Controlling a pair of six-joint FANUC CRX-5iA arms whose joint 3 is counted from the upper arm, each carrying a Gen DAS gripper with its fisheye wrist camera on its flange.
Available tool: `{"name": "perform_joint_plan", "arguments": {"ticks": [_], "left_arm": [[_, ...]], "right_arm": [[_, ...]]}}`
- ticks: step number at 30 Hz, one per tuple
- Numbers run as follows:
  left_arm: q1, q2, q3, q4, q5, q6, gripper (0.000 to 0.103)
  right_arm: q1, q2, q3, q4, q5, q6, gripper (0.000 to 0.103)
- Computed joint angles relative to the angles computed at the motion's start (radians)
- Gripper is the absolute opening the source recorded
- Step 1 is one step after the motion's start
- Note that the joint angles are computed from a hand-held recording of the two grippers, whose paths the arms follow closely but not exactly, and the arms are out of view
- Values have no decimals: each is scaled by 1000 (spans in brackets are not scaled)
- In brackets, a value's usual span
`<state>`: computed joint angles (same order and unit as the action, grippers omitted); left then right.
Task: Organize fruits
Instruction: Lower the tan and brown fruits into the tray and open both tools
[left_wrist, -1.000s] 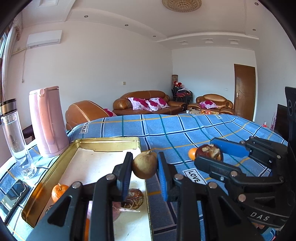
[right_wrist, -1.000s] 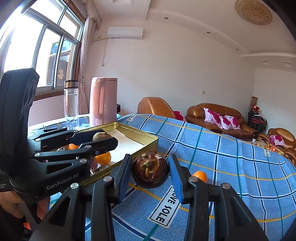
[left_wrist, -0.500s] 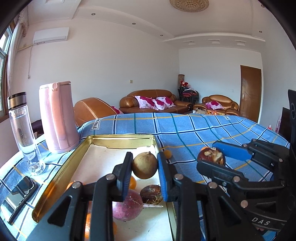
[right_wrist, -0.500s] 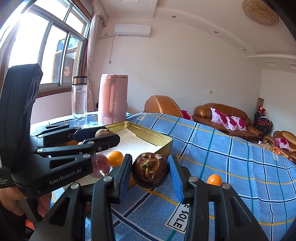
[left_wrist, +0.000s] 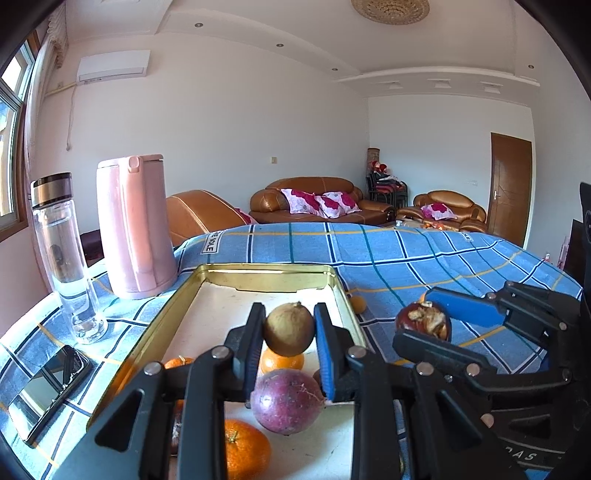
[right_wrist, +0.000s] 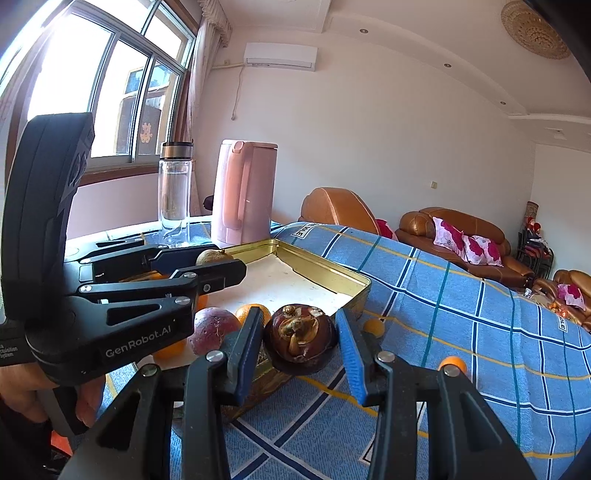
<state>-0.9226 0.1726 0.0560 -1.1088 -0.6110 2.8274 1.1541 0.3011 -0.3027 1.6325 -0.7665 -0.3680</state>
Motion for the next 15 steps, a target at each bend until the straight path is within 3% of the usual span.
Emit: {"name": "perform_joint_plan", "arguments": {"ticks": [15], "left_arm": [[27,-20,-21,18,-26,1,28]], "right_arm": [[-4,33,41,11,35,24,43]]}}
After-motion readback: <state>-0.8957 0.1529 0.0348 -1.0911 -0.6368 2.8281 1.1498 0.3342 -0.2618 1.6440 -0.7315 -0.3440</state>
